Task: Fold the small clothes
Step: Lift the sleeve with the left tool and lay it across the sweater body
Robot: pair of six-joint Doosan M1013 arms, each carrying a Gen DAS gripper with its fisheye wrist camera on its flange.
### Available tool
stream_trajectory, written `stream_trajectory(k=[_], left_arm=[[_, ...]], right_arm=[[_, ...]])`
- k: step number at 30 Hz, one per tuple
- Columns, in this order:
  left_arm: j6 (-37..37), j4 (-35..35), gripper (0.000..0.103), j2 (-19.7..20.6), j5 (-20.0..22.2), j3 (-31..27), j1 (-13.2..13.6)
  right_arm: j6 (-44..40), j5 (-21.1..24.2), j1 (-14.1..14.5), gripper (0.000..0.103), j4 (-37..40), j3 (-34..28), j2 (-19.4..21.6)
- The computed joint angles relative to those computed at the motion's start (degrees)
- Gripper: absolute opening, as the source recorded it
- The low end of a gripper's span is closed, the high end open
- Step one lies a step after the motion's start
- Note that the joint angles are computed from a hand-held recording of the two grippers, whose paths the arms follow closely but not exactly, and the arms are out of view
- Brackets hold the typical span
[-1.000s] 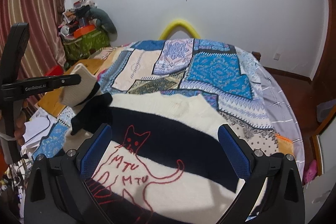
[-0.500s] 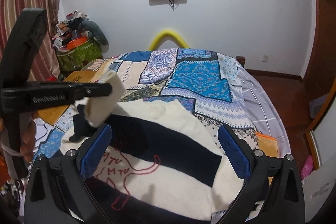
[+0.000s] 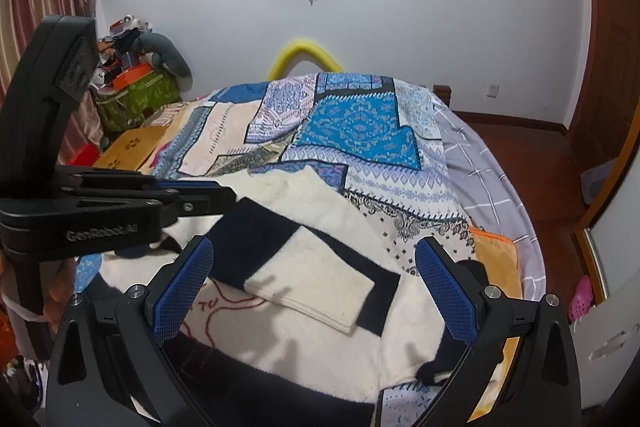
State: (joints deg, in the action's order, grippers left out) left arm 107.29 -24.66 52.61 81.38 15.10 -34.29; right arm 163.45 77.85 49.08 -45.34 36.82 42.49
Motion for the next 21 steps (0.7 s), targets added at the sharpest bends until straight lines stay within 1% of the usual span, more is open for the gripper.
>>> stream_trajectory(k=[2, 3, 5, 7, 9, 12, 15, 18, 21], left_arm=[[0.0, 1.3, 0.025, -0.1, -1.0, 0.4, 0.5], [0.1, 2.0, 0.026, -0.5, -1.9, 1.3, 0.8], [0.2, 3.4, 0.035, -1.2, -3.5, 2.8, 1.5], [-0.2, 5.2, 0.04, -2.0, -5.2, 4.6, 2.4], [-0.9, 7.1, 0.041, -2.4, -6.3, 5.9, 3.5], [-2.7, 9.4, 0.041, -2.0, -6.3, 6.3, 5.1], [-4.5, 11.8, 0.042, -2.2, -7.1, 7.8, 6.4], [-6.3, 14.3, 0.046, -2.7, -8.3, 10.2, 7.7], [-7.6, 15.7, 0.046, -3.1, -8.9, 12.4, 8.9]], right_arm=[[0.1, -0.4, -0.3, 0.101, 1.1, 0.3, -0.1], [0.1, -0.5, -0.4, 0.101, 1.7, 0.2, 0.0], [-0.1, -0.8, -0.8, 0.101, 3.0, 0.2, 0.0], [0.1, -1.0, -1.1, 0.101, 4.0, 0.5, 0.0], [0.5, -1.6, -1.7, 0.1, 6.0, 1.2, -0.2], [2.1, -3.0, -2.7, 0.1, 9.4, 3.2, -0.9], [4.0, -4.5, -3.5, 0.1, 12.2, 5.4, -1.7], [5.8, -5.9, -4.4, 0.1, 15.4, 7.5, -2.3], [7.5, -8.2, -5.2, 0.096, 18.4, 9.8, -3.1]])
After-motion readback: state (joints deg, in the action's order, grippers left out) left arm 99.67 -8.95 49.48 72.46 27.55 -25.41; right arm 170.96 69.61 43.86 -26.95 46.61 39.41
